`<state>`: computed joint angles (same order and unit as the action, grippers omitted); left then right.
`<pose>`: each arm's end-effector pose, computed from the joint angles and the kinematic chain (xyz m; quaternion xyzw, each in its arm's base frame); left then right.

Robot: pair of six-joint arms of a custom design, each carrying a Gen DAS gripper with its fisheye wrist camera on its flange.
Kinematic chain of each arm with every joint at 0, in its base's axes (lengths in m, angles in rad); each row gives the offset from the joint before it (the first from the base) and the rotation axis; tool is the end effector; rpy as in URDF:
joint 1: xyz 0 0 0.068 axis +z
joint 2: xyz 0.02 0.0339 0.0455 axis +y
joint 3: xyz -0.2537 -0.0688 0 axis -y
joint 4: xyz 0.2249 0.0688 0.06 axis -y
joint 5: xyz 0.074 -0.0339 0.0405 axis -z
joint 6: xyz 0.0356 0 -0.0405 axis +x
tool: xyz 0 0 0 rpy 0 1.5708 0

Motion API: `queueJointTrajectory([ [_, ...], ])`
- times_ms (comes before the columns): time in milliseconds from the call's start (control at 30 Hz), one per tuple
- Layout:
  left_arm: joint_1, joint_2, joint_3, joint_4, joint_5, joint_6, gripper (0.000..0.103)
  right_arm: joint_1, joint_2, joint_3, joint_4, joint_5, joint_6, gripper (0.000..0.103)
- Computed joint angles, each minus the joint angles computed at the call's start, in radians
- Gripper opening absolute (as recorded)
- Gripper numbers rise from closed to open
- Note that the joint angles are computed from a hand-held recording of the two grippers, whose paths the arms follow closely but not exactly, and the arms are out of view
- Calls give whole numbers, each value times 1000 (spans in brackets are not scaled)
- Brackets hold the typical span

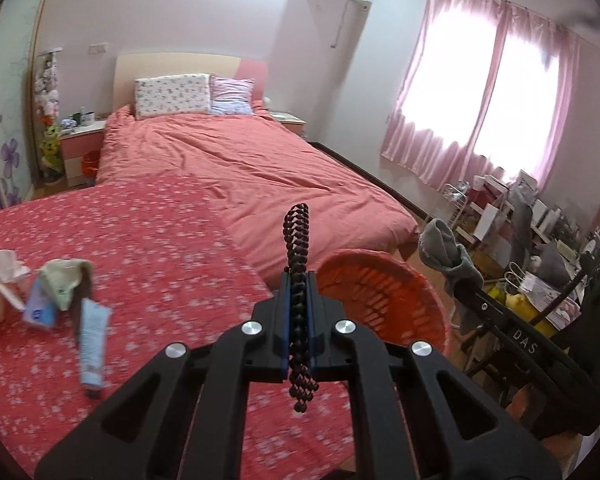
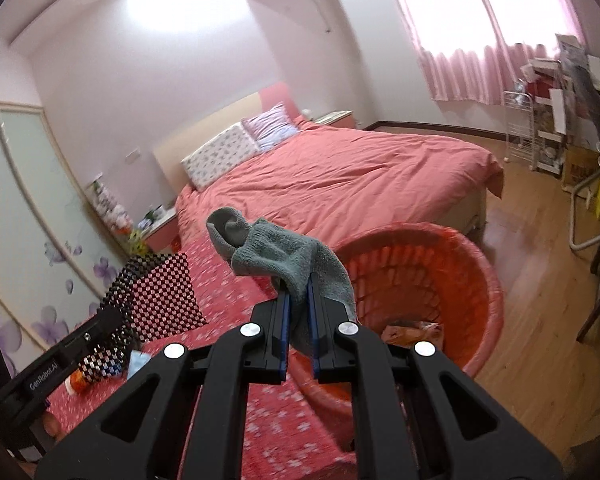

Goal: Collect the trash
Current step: 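Carry the mesh strip and grey sock over the orange basket and open both tools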

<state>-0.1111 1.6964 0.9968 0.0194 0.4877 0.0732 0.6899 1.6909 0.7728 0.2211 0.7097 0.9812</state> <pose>0.3405 -0.0548 0.2000 0.1841 0.8625 -0.2258 0.4138 0.2555 0.1807 0.1583 0.2688 0.8193 0.0831 0.4996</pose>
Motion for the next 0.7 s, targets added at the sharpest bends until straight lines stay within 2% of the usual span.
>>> queueJointTrajectory([
  [333, -152, 123, 77, 37, -30, -52, 7, -59, -10, -70, 55, -4, 28, 8],
  [700, -222, 297, 207, 36, -31, -63, 8, -162, 23, -132, 180, -95, 12, 8],
])
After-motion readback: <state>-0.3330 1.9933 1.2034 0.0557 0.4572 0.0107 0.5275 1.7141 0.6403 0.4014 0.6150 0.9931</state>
